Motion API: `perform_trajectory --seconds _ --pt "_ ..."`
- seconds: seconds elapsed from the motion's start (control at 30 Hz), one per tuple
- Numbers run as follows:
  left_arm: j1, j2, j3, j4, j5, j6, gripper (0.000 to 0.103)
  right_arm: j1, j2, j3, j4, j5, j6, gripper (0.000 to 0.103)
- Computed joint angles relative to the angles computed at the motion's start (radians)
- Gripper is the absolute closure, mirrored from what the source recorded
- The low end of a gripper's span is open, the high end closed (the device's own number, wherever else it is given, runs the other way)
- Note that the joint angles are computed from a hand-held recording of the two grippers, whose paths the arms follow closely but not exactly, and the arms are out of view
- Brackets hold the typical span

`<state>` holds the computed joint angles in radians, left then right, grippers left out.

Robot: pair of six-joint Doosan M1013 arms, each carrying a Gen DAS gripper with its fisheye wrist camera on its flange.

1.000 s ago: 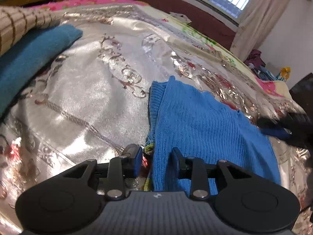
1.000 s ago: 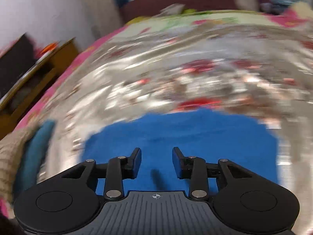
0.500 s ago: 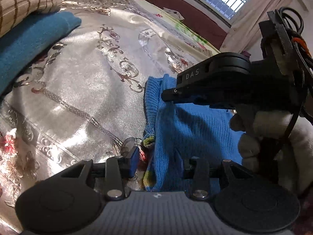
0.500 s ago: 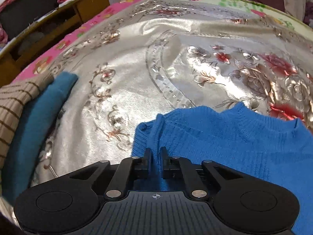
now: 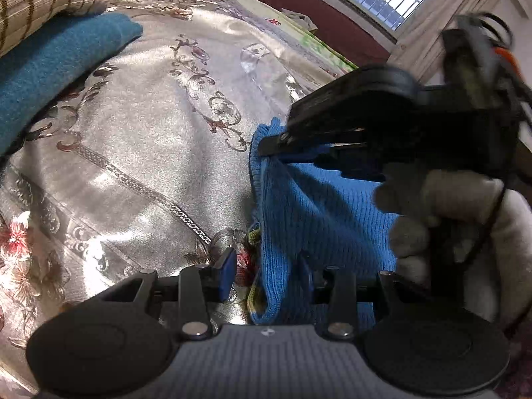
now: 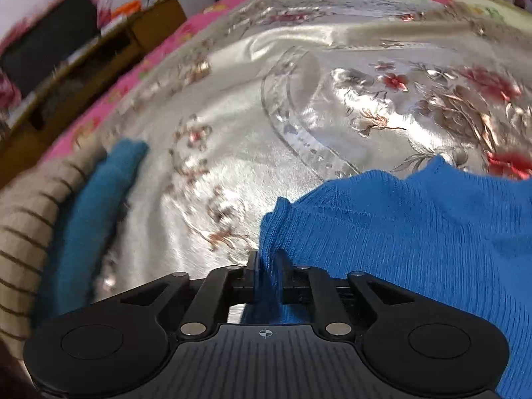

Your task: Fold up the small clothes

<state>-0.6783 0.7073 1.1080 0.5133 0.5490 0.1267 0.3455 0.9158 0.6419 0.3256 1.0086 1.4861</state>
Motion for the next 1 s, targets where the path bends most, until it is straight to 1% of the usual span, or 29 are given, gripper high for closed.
perform_trajectory --seconds 0.03,0.07,0.2,0.23,0.33,0.4,0.5,0.6,0.67,0.77,0.8,0.83,0.9,0.93,1.0 --pt "-0.001 0.001 -0.002 0.005 0.004 -0.001 0.06 -0.003 -0.014 0.023 0.016 -0.022 -0.008 0.079" --pt "-0.001 0.003 -0.005 0.008 0.008 -0.001 0.06 -0.006 -0.031 0.05 0.033 -0.049 -0.021 0.077" --pt "-0.008 0.011 -0.02 0.03 0.038 0.006 0.06 -0.02 -0.098 0.159 0.126 -0.14 -0.099 0.075" --pt "-0.01 0.013 -0.026 0.038 0.049 0.009 0.06 -0.023 -0.113 0.182 0.144 -0.152 -0.11 0.073" --pt "-0.02 0.018 -0.038 0.07 0.084 0.006 0.06 -0.038 -0.17 0.282 0.19 -0.198 -0.159 0.073" --pt "-0.027 0.02 -0.045 0.096 0.112 -0.005 0.06 -0.048 -0.213 0.356 0.187 -0.252 -0.184 0.072" --pt "-0.035 0.026 -0.059 0.118 0.149 0.001 0.06 -0.074 -0.279 0.467 0.187 -0.334 -0.193 0.063" --pt "-0.043 0.033 -0.074 0.132 0.181 0.013 0.06 -0.108 -0.331 0.557 0.163 -0.397 -0.152 0.063" --pt "-0.049 0.033 -0.078 0.154 0.195 -0.004 0.06 -0.126 -0.351 0.592 0.14 -0.417 -0.106 0.062" --pt "-0.058 0.024 -0.065 0.192 0.19 -0.043 0.06 -0.151 -0.379 0.652 0.142 -0.453 -0.083 0.062" --pt "-0.06 0.026 -0.069 0.192 0.196 -0.037 0.06 -0.157 -0.384 0.666 0.138 -0.455 -0.072 0.062" --pt "-0.062 0.029 -0.076 0.177 0.21 -0.016 0.06 -0.16 -0.386 0.673 0.118 -0.452 -0.05 0.062" --pt "-0.06 0.042 -0.098 0.13 0.24 0.031 0.06 -0.159 -0.379 0.67 0.019 -0.42 0.045 0.062" --pt "-0.059 0.045 -0.103 0.121 0.247 0.041 0.06 -0.16 -0.379 0.673 -0.003 -0.409 0.072 0.062" --pt "-0.061 0.046 -0.107 0.126 0.258 0.043 0.06 -0.165 -0.388 0.694 0.031 -0.415 0.058 0.062"
